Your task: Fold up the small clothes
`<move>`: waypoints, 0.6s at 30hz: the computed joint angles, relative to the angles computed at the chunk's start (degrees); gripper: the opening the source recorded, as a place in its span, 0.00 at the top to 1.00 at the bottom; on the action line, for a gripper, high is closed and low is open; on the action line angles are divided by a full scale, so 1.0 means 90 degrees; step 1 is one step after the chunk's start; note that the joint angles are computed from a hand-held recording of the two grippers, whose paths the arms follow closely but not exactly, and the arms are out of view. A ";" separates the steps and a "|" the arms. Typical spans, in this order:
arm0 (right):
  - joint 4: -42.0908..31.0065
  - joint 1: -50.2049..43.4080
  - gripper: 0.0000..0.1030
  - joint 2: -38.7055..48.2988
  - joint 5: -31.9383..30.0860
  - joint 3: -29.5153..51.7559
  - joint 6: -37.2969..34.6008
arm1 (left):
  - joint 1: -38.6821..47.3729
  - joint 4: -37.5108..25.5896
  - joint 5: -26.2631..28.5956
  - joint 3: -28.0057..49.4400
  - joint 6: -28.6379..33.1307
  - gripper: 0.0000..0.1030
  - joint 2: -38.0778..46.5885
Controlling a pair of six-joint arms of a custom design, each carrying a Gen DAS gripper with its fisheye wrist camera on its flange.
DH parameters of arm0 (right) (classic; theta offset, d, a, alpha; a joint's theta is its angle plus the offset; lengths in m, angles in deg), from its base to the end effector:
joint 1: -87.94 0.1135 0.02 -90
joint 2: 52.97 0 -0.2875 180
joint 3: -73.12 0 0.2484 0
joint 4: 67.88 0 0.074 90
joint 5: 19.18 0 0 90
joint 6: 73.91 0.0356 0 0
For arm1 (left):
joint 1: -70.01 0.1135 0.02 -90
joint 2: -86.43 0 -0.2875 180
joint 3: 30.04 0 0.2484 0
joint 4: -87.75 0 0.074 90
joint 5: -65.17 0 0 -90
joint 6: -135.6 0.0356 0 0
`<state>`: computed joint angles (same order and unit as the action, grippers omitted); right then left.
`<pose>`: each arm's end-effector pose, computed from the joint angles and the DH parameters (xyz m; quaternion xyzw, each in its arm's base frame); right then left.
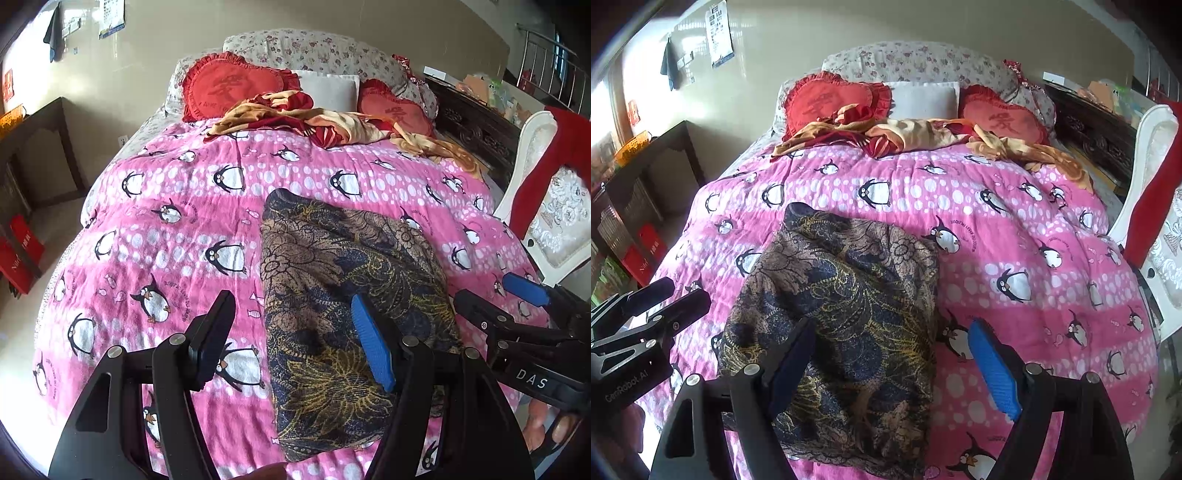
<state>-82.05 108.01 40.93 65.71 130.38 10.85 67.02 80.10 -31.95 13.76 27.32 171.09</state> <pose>0.2882 0.1087 0.1673 -0.2208 0.9150 0.0849 0.3268 0.2534 -0.0088 0.1554 -0.1460 0.9221 -0.0082 0.3582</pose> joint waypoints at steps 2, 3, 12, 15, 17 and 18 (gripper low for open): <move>-0.0008 -0.0003 0.20 0.0040 -0.0002 0.0022 -0.0009 | 0.0029 0.0019 0.0051 0.0021 0.0014 0.36 0.0064; -0.0016 -0.0014 0.20 0.0072 -0.0030 0.0031 -0.0012 | 0.0026 0.0023 0.0053 0.0030 0.0007 0.36 0.0089; -0.0056 0.0062 0.20 0.0287 -0.0033 0.0127 -0.0028 | 0.0079 0.0115 0.0142 0.0052 -0.0054 0.36 0.0307; -0.0055 0.0083 0.20 0.0319 -0.0018 0.0145 -0.0020 | 0.0112 0.0134 0.0192 0.0060 -0.0051 0.36 0.0358; -0.0074 0.0073 0.20 0.0377 -0.0028 0.0179 -0.0018 | 0.0085 0.0132 0.0157 0.0062 -0.0072 0.36 0.0366; -0.0081 0.0068 0.20 0.0414 -0.0027 0.0199 -0.0012 | 0.0087 0.0128 0.0163 0.0066 -0.0066 0.36 0.0371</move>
